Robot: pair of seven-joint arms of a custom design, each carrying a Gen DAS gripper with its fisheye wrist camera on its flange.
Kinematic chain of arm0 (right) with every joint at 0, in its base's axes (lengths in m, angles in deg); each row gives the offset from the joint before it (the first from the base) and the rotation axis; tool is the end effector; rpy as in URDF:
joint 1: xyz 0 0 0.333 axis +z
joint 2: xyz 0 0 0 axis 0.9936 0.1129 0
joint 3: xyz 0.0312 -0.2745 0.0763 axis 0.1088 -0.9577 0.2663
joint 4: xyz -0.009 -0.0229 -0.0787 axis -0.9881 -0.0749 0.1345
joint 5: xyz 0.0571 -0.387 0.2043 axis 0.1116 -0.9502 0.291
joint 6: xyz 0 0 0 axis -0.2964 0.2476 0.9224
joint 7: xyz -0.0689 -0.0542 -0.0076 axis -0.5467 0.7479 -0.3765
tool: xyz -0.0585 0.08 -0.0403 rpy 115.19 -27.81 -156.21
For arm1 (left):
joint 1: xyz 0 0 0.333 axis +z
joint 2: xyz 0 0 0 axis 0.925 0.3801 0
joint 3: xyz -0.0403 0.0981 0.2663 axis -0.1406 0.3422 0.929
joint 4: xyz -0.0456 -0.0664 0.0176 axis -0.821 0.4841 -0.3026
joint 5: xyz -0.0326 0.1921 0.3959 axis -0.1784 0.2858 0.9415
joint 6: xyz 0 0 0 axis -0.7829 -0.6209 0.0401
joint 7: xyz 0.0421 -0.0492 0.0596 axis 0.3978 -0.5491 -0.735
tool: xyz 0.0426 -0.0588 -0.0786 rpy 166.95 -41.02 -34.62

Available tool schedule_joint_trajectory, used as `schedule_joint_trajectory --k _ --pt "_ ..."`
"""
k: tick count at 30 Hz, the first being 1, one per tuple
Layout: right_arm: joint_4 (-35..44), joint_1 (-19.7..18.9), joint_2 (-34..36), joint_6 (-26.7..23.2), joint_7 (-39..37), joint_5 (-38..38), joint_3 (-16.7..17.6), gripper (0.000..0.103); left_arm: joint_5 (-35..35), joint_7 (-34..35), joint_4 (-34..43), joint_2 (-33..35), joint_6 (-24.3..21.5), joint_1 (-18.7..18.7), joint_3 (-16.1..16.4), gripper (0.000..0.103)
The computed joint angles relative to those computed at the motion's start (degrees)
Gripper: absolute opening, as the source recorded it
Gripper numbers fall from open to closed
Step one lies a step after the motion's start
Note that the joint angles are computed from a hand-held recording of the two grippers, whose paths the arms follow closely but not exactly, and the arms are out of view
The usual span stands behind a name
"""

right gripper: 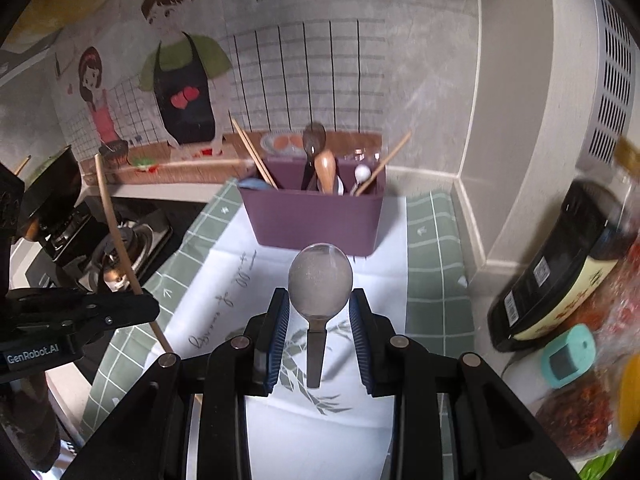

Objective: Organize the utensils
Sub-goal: 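Lift the grey-bowled spoon and chopstick and carry both over the purple holder, then drop the spoon and chopstick into the holder and open both grippers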

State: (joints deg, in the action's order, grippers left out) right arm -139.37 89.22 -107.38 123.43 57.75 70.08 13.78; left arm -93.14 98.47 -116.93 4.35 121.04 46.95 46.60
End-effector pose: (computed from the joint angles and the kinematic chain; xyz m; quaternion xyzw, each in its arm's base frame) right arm 0.4824 0.1015 0.5745 -0.6837 0.6140 -0.2437 0.3102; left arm 0.4976 -0.2799 0.5837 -0.5758 0.7294 -0.3668 0.0439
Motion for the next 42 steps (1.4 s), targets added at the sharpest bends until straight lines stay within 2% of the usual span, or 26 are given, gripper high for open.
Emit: schedule_joint_trajectory --k 9,15,19,23,28,34,42 --pt "4.49 -0.81 0.41 1.49 -0.94 -2.17 0.63 0.028 4.11 0.01 5.91 1.79 2.8 0.9 -0.77 0.007" --pt "14.76 -2.45 4.33 4.36 -2.08 -4.52 0.99 0.028 10.97 -0.65 17.13 6.57 6.98 2.82 -2.22 0.007" --pt "23.28 -6.09 8.84 7.62 0.4 -10.37 3.57 0.028 16.5 -2.22 26.6 11.99 9.54 4.22 -3.51 0.007" --pt "29.53 -5.34 13.37 9.01 0.57 -11.17 2.36 0.028 23.76 -6.03 34.64 17.87 11.24 5.55 -4.47 0.007" --pt "33.21 -3.89 18.4 8.15 1.18 -11.19 0.58 0.028 25.12 -7.62 40.85 24.36 10.28 6.61 -4.74 0.007" --pt "36.0 -0.17 25.72 4.8 -2.97 -5.35 -3.03 0.028 24.99 -6.72 48.98 34.57 4.23 6.7 -5.75 0.007" --pt "40.6 1.73 34.55 0.19 -5.01 -1.5 -5.15 0.028 25.67 -6.77 56.53 44.35 -0.56 6.13 -5.58 0.007"
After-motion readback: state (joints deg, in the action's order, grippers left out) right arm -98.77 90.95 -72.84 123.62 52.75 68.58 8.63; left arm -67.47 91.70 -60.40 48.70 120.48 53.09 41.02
